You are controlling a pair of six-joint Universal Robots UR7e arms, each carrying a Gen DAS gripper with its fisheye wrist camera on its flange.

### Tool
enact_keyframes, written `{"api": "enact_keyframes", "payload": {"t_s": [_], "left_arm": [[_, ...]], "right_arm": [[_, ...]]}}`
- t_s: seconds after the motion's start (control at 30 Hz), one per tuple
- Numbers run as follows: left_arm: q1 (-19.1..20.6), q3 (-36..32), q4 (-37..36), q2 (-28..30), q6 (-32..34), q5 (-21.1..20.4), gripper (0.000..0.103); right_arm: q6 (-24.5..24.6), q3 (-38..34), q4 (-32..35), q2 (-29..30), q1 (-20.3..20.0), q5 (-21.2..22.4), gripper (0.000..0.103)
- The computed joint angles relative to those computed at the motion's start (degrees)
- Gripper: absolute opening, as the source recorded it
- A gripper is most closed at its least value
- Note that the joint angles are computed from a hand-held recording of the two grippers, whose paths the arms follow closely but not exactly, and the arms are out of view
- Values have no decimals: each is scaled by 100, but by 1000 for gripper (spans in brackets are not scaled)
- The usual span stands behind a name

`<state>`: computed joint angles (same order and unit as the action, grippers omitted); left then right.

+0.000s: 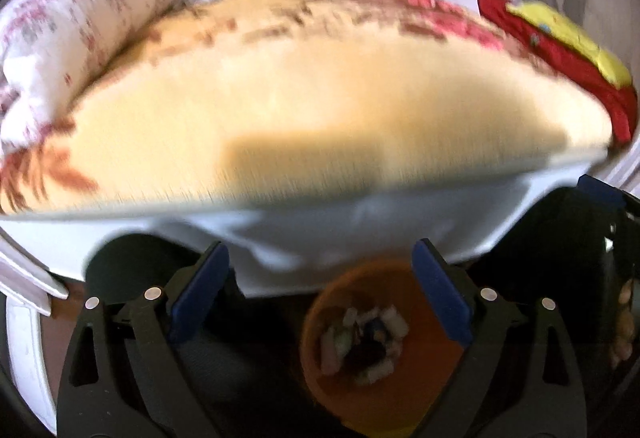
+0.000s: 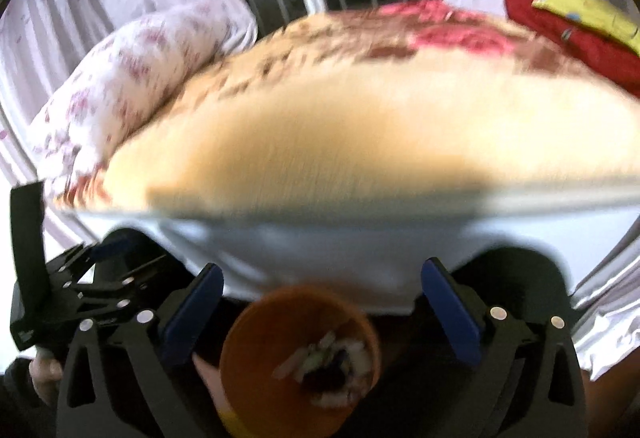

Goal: Collect trash

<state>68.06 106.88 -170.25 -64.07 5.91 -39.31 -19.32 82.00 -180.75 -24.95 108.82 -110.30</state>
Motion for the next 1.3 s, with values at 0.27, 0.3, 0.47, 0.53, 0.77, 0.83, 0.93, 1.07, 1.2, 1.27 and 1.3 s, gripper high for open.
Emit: {"api": "enact_keyframes", "payload": {"t_s": [0.27,0.3,0.47,0.53,0.77,0.83,0.93,1.07,1.2,1.27,1.3], "left_arm": [[-175,-999,-1097,428,991,299,93],[-192,-1232,-1295,580,1247,398,94],[-93,-2134,-1685,1106,1949,352,95],[0,-2521,-1599,1300,2025,227,95],[310,-3564,-753,1777,1747,-119,95],[380,-3716,-550,1839,1660,-204,95],[451,-3812,-488,1892,1683,-283,95],[509,-3869,-454,1919,1713,-333,95],[552,-3873,-424,1921,1671,-388,95],[565,-3887,-418,1932,1662,-386,95],[569,-3887,-418,1935,1655,-386,95]], "right_arm": [[-322,-1576,23,534,157,-360,98],[-339,-1835,85,654,172,-389,98],[-377,-3075,246,1285,208,-577,98],[-381,-3602,379,1578,208,-603,98],[-557,-5420,1299,2591,181,-686,98],[-597,-5898,1582,2858,168,-679,98],[-589,-6518,2000,3194,146,-658,98],[-566,-7220,2428,3565,121,-677,98],[-504,-7267,2513,3595,114,-704,98],[-500,-7273,2535,3595,113,-697,98],[-529,-7250,2498,3587,113,-694,98]]}}
